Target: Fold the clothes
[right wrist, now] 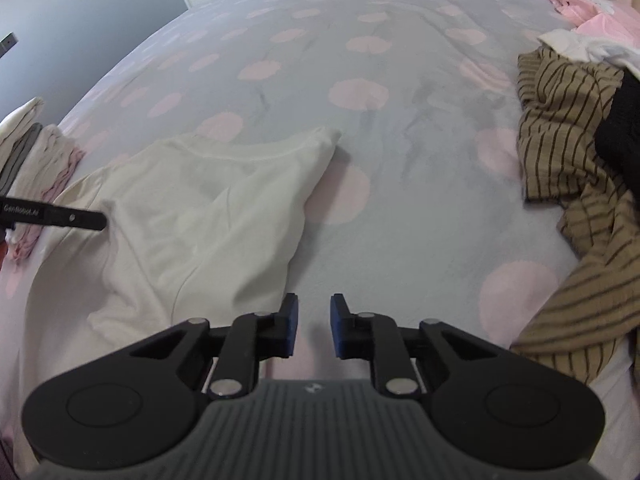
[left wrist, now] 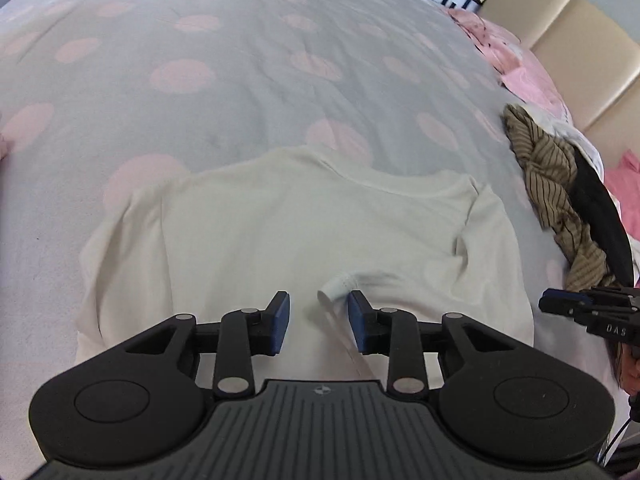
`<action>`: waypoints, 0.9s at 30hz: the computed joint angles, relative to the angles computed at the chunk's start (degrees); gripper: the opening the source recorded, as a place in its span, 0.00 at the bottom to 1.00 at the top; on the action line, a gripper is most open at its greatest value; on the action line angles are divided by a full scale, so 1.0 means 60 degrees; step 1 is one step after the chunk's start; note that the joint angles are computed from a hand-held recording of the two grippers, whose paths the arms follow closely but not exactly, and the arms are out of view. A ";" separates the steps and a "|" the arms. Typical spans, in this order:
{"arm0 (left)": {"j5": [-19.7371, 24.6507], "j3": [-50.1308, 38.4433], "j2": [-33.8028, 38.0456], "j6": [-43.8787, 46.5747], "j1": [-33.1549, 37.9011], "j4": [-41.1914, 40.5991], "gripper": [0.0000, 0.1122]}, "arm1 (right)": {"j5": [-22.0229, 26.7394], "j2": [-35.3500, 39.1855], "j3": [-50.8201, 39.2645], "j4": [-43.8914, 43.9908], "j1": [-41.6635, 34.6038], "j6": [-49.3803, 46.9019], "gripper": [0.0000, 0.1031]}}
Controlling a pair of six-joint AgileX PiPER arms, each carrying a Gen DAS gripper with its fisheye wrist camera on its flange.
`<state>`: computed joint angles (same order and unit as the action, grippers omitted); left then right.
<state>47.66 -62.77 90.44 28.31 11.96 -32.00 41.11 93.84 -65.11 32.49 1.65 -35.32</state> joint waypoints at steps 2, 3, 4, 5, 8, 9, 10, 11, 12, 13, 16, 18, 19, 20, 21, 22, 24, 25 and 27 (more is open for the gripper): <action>-0.0007 0.0017 0.0017 0.0569 0.0148 -0.0532 0.36 | -0.0179 0.0268 -0.0439 -0.0086 0.0088 0.0249 0.20; 0.0001 0.0017 0.0035 0.0840 0.0211 -0.0783 0.45 | -0.0239 0.0435 -0.0701 -0.0055 0.0117 0.0334 0.20; 0.0035 -0.0054 0.0120 0.0950 0.0176 -0.0863 0.46 | -0.0260 0.0646 -0.1008 0.0037 0.0126 0.0425 0.25; 0.0084 -0.0174 0.0226 0.0850 0.0084 -0.0756 0.47 | -0.0288 0.0869 -0.1333 0.0054 0.0151 0.0638 0.29; 0.0095 -0.0330 0.0574 0.0627 -0.0180 -0.0492 0.46 | -0.0370 0.1691 -0.2506 -0.0373 0.0362 0.1582 0.31; 0.0077 -0.0353 0.0677 0.0584 -0.0256 -0.0431 0.45 | -0.0385 0.2005 -0.2951 -0.0600 0.0457 0.1912 0.31; 0.0077 -0.0296 0.0748 0.0815 -0.0233 -0.0620 0.44 | -0.0390 0.2327 -0.3398 -0.0843 0.0561 0.2242 0.32; 0.0079 -0.0239 0.0817 0.1044 -0.0206 -0.0811 0.36 | -0.0277 0.2702 -0.3924 -0.1081 0.0650 0.2577 0.33; 0.0089 -0.0184 0.0862 0.1238 -0.0145 -0.1021 0.28 | -0.0064 0.3144 -0.4534 -0.1278 0.0725 0.2882 0.37; 0.0115 -0.0140 0.0897 0.1433 -0.0083 -0.1219 0.26 | 0.0153 0.3595 -0.5128 -0.1405 0.0784 0.3131 0.41; 0.0164 -0.0063 0.0935 0.2045 0.0075 -0.1606 0.11 | 0.1190 0.4975 -0.6991 -0.1475 0.0873 0.3626 0.44; 0.0363 -0.0092 0.0987 0.2447 0.0231 -0.1882 0.03 | 0.2071 0.5750 -0.8084 -0.1275 0.0854 0.3707 0.43; 0.0453 -0.0094 0.0975 0.2638 0.0327 -0.2046 0.02 | 0.2411 0.6005 -0.8483 -0.1181 0.0843 0.3632 0.27; 0.0407 -0.0038 0.0834 0.2856 0.0415 -0.2211 0.01 | 0.2582 0.6156 -0.8753 -0.1264 0.0890 0.3572 0.13; 0.0350 0.0018 0.0691 0.3074 0.0504 -0.2379 0.01 | 0.2454 0.6117 -0.8768 -0.1636 0.1034 0.3519 0.12; 0.0172 0.0093 0.0506 0.3236 0.0590 -0.2504 0.01 | 0.2267 0.6057 -0.8730 -0.1976 0.1176 0.3460 0.10; -0.0137 -0.0074 0.0502 0.2634 0.0566 -0.1905 0.01 | 0.1727 0.5898 -0.8519 -0.2593 0.1460 0.3352 0.08; -0.0265 -0.0215 0.0590 0.2130 0.0498 -0.1385 0.01 | 0.1477 0.5860 -0.8439 -0.2996 0.1625 0.3376 0.07; -0.0402 -0.0317 0.0863 0.1418 0.0315 -0.0446 0.00 | 0.0855 0.5755 -0.8161 -0.3978 0.1925 0.3668 0.00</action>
